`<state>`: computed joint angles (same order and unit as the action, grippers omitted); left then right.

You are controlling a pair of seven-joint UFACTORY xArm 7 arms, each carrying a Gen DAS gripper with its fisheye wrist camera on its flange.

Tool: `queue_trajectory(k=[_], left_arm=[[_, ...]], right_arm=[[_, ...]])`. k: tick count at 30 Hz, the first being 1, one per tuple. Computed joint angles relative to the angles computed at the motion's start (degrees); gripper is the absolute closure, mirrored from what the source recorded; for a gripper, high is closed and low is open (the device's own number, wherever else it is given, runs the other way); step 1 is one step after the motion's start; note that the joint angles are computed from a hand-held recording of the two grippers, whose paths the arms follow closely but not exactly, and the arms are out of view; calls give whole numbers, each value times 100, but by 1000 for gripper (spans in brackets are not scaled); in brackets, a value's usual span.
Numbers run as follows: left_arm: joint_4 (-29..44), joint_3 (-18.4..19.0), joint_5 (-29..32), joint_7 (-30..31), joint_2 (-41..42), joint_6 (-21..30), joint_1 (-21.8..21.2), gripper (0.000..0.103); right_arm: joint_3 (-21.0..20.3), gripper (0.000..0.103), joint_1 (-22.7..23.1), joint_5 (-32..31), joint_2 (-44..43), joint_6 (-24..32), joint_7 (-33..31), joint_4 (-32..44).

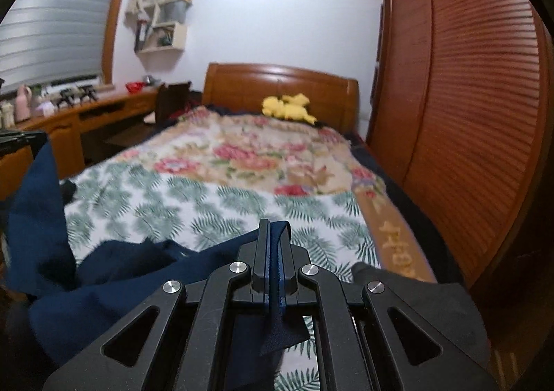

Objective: Fold large clothes
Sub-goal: 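Lower the held hem onto the blazer with both tools and release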

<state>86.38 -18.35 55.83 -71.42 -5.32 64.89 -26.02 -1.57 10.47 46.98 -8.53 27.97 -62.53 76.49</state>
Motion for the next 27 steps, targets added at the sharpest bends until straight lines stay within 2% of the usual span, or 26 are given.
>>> queue_trajectory(k=[7,13,15,16,20,27], left_arm=[[-642,222,-706,-99,-100,-796,202,101],[-791,152,-810,-78,-53,-784,214,97],[-917,120,-739,-123,-121,-812,199,92],[-963,90,-664,-166,-143,-797,196,85],[-1164,-104,-227,-502,-264,-592,101,72],[-1780,-211,-100,-1121,-447,-1295,139,69]], right_arm=[[150,102,-117,-151,445,-83,60,-130],[283,98,-179,-296,397,-188,125,-489],[285,91,-157,-306,325,-249,75,-625],[299,88,-136,-356,282,-343,94,-712],[218,67,9,-102,85,-454,-188,-1026],[179,59,285,-176,-168,-468,-357,-1439]])
